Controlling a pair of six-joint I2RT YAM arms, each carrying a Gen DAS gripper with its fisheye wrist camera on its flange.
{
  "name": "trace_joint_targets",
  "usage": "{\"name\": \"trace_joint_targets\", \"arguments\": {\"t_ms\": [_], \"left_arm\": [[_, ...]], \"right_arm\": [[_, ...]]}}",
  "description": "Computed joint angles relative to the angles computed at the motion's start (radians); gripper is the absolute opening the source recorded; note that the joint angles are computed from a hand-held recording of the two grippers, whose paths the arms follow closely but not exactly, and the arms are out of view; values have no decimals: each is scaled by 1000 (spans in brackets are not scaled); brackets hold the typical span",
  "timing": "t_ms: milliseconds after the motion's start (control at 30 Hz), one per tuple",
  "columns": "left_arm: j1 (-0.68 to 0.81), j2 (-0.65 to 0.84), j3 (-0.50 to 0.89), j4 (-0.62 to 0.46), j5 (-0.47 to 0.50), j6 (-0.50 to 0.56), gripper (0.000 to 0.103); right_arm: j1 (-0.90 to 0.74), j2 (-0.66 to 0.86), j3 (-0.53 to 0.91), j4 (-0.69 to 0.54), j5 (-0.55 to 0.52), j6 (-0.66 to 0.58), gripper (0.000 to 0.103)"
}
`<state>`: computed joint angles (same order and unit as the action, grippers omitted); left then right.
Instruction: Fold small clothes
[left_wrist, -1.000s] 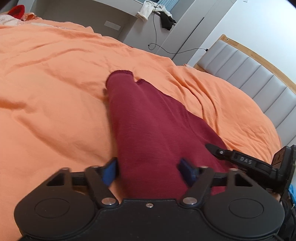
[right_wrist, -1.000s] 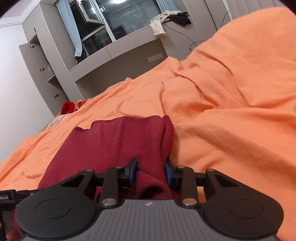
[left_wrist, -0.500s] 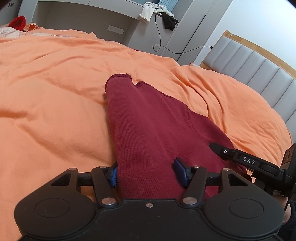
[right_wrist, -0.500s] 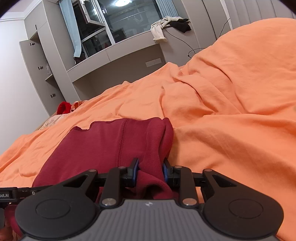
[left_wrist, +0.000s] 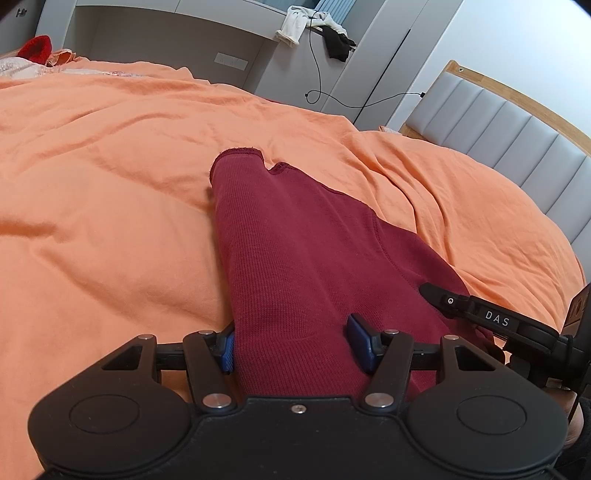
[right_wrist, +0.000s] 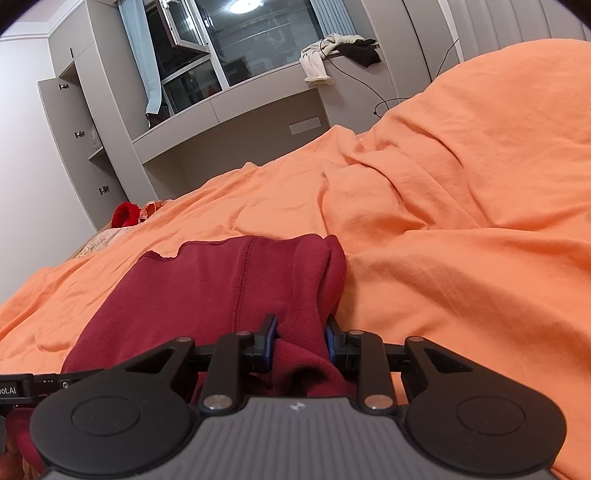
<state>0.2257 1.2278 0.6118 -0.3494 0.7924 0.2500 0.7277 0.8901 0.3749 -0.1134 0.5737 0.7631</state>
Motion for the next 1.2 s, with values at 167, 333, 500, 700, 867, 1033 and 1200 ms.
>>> {"name": "trace_joint_targets", "arguments": {"t_ms": [167,333,500,700,867,1033,1200], "left_arm": [[14,-20,-8,8,13,7,50],[33,-66,-30,40,25,-10,33],[60,-106,-34,65,57,-41,25],[97,-187,-39,116,31,-42,24],[215,-148,-13,174,55,-34,23],[322,-96,13,285,72,-46,23],[386,-2,56,358,77,-62,24]], "right_arm": [[55,21,30,-13,73,-4,21],[126,38,50,47,159,-63,19],[183,75,64,161,223,-164,19],[205,220,96,383,230,-311,18],[189,404,171,575,168,-456,18],[159,565,309,634,96,-529,18],[131,677,385,626,47,-535,18]]}}
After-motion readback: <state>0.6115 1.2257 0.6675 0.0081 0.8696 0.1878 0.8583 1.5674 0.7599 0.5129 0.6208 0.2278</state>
